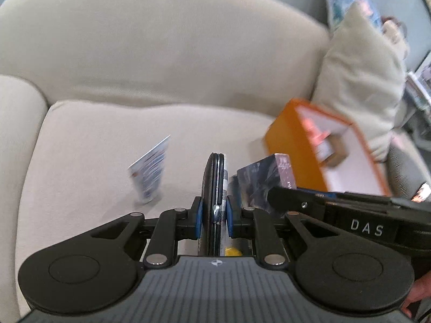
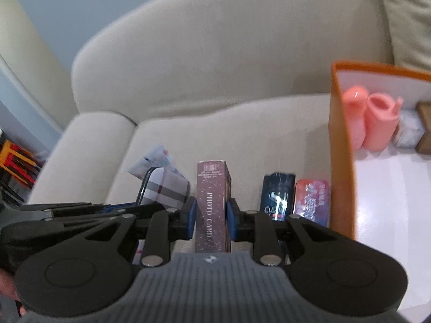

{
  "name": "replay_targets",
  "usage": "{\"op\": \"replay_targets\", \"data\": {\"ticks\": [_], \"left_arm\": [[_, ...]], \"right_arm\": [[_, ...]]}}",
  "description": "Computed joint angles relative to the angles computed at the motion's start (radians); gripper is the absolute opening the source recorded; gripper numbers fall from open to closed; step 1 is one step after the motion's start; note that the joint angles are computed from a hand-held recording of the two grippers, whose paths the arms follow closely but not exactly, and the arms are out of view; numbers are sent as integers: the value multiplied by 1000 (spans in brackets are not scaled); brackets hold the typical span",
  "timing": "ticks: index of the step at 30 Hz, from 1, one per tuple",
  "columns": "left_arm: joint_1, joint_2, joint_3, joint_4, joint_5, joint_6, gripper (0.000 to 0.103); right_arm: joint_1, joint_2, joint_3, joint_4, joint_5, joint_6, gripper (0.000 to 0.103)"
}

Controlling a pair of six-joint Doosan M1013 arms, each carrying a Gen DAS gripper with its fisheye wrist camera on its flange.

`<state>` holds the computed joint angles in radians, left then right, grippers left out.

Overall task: Organize rigid objects
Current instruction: 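Carry the photo card box and plaid case over the shoebox with both tools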

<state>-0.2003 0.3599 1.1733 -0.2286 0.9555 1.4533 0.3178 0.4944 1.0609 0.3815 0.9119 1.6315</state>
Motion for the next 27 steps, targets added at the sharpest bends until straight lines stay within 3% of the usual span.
{"op": "replay_targets", "data": {"ticks": [6,9,15,18,23,27], "left_arm": [[-37,6,-54,-76,-28,54,19],[-68,37,-109,-72,4,47,19],[-122,149,-275,-101,143,46,19],[-150,218,-369,-54,221,29,19],[-192,365,-581,82,426,-10,19],[-200,473,-744,108,551,-49,19]], "right_arm": [[-38,-89,79,-24,-92,24,24],[-61,-121,113,-88,-115,71,24],[-132,-133,144,-158,-63,179,24],[-158,-126,153,-177,-56,197,24],[-187,-99,154,-152,-60,190,24],[-199,-68,141,-134,-66,181,24]]}}
